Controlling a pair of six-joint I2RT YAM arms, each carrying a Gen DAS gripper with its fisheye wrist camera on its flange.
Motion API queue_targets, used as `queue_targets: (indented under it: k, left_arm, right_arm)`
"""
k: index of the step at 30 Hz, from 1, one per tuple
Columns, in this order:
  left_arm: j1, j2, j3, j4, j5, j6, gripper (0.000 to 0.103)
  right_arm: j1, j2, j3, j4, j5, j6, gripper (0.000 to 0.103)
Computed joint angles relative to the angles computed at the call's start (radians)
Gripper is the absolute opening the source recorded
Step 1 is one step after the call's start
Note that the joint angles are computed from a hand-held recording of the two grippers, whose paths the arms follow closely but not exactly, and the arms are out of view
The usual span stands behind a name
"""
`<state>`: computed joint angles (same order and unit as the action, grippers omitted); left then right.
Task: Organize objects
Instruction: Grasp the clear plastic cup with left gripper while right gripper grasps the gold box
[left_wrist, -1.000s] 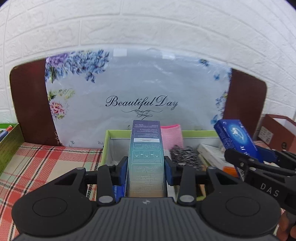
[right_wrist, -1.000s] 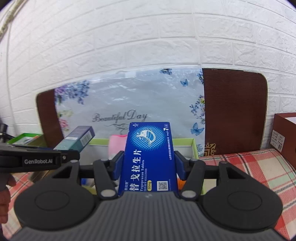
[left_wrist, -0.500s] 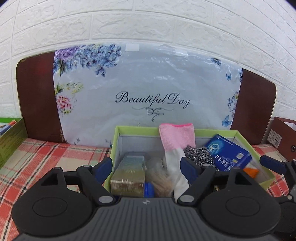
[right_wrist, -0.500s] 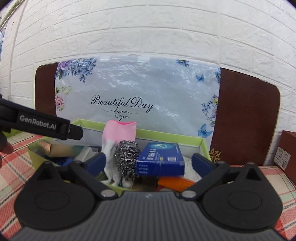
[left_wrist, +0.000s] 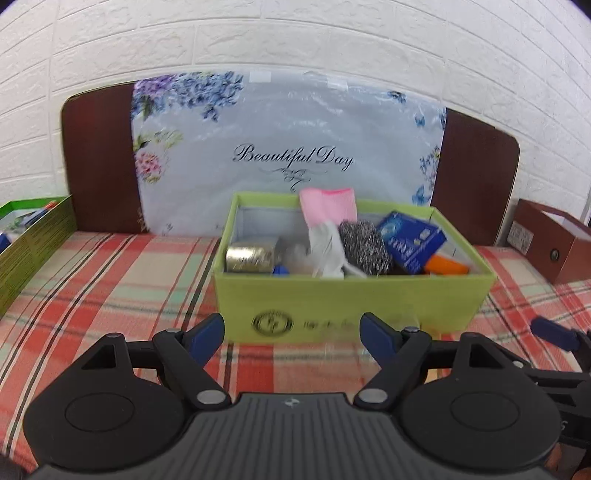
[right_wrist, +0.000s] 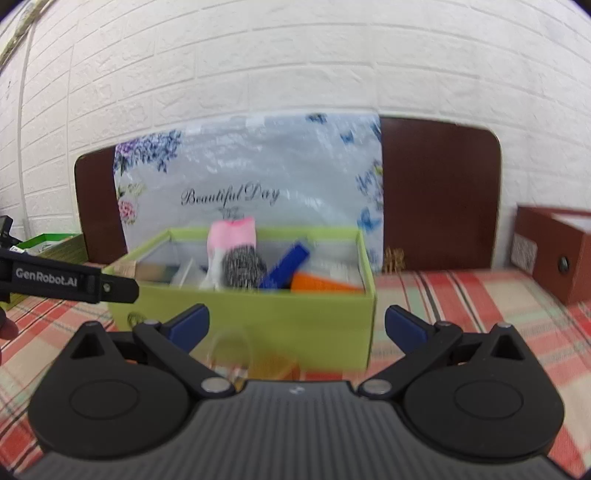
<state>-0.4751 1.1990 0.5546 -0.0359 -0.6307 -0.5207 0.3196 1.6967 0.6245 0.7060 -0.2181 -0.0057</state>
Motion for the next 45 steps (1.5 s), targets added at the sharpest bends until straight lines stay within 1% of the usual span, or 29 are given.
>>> queue_targets:
  k: [3,6,8,10,11,15,18,22,26,32,35,38,39,40,41,43,45]
  left_arm:
    - [-0.098,-0.023,-0.051,-0.052,-0.080,-0.109,0.084]
    - [-0.180,-0.020,-0.081,-0.116,-0.105,-0.244,0.084]
    - [-0.219,-0.019,-0.102,-0.132,-0.112,-0.320,0.084]
    - [-0.258,-0.014,-0.108,-0.172,-0.137,-0.412,0.084]
    - [-0.272,-0.014,-0.108,-0.190,-0.146,-0.445,0.084]
    - [-0.310,-0.014,-0.090,-0.283,-0.185,-0.547,0.084]
    - [-0.311,-0.039,-0.090,-0.305,-0.185,-0.552,0.084]
    - [-0.309,-0.036,-0.072,-0.347,-0.203,-0.548,0.084]
    - [-0.286,-0.042,-0.076,-0.335,-0.185,-0.530,0.084]
    - [-0.249,-0.020,-0.075,-0.315,-0.155,-0.514,0.084]
    - [-0.238,0.003,-0.076,-0.302,-0.138,-0.509,0.084]
    - [-0.229,0.014,-0.080,-0.293,-0.122,-0.514,0.084]
    - [-0.227,0.012,-0.085,-0.286,-0.118,-0.516,0.084]
    - [-0.226,0.011,-0.088,-0.281,-0.118,-0.521,0.084]
    - [-0.226,0.010,-0.091,-0.275,-0.118,-0.522,0.084]
    - [-0.218,0.013,-0.088,-0.260,-0.106,-0.512,0.084]
    - [-0.211,0.021,-0.079,-0.238,-0.092,-0.490,0.084]
  right_arm:
    - [-0.021,-0.042,-0.110,0.021,-0.011,0.059,0.103]
    - [-0.027,-0.058,-0.191,0.029,-0.018,0.090,0.103]
    - [-0.017,-0.067,-0.216,0.008,-0.001,0.084,0.103]
    - [-0.012,-0.093,-0.229,-0.027,0.005,0.084,0.103]
    - [-0.013,-0.106,-0.242,-0.025,0.001,0.085,0.103]
    - [0.009,-0.147,-0.278,-0.022,0.033,0.051,0.103]
    - [0.022,-0.147,-0.273,-0.038,0.062,0.050,0.103]
    - [0.050,-0.092,-0.217,-0.049,0.090,0.076,0.103]
    - [0.095,-0.032,-0.144,-0.065,0.118,0.081,0.103]
    - [0.136,0.062,-0.015,-0.122,0.150,0.071,0.103]
    - [0.145,0.109,0.055,-0.173,0.166,0.072,0.102]
    - [0.139,0.140,0.103,-0.218,0.150,0.074,0.096]
    - [0.136,0.147,0.111,-0.228,0.146,0.077,0.091]
    - [0.133,0.150,0.112,-0.228,0.152,0.083,0.085]
    - [0.130,0.145,0.104,-0.219,0.163,0.090,0.080]
    - [0.115,0.129,0.084,-0.202,0.171,0.093,0.066]
    - [0.095,0.119,0.062,-0.182,0.190,0.098,0.058]
